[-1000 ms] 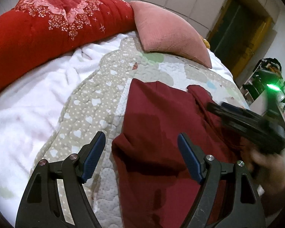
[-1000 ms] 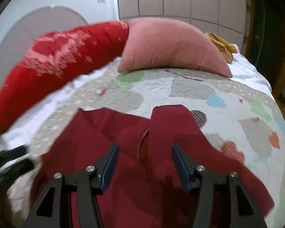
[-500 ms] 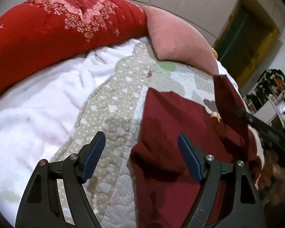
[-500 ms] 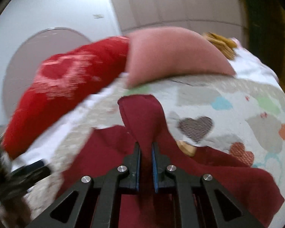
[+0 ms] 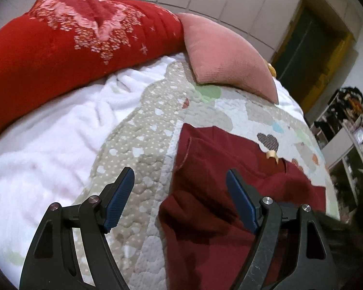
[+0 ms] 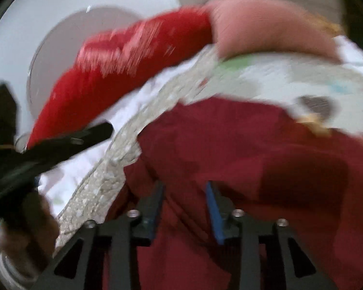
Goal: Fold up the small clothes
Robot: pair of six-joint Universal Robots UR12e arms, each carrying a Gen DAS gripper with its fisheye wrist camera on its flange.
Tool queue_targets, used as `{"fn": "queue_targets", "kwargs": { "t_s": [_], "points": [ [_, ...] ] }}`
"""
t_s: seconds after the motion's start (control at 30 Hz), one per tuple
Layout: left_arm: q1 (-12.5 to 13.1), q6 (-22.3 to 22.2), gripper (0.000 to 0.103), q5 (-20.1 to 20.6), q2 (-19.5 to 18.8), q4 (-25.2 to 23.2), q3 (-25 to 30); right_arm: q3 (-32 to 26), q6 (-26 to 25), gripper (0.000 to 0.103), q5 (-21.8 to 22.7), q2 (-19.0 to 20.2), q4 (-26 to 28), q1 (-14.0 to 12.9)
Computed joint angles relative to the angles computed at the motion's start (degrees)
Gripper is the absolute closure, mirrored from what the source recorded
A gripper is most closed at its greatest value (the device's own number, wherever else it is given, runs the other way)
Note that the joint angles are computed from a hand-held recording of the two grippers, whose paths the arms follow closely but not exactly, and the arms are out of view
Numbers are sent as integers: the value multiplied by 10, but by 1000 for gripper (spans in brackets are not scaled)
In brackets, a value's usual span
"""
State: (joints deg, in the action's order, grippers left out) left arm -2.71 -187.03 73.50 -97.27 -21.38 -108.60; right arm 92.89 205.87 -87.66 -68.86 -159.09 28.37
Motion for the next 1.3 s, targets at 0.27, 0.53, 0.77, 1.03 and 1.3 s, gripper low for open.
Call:
{"fn": "queue_targets", "kwargs": {
  "t_s": [0.27, 0.53, 0.77, 1.03, 1.3],
  "points": [
    [-28, 34, 24, 38, -25, -48, 20, 112, -30, 56, -275, -118, 125, 27],
    [-57, 57, 24, 92, -36, -64, 29, 147, -63, 90, -275, -123, 82, 8],
    [-67, 88, 24, 115, -38, -53, 21, 188, 13, 94, -284, -155, 114, 7],
    [-43, 51, 24, 58, -23, -32, 13, 205, 59, 87, -287, -194, 84, 8],
    [-52, 62, 24, 81, -40, -65, 29, 148, 65, 87, -171, -126, 25, -33]
  ]
}}
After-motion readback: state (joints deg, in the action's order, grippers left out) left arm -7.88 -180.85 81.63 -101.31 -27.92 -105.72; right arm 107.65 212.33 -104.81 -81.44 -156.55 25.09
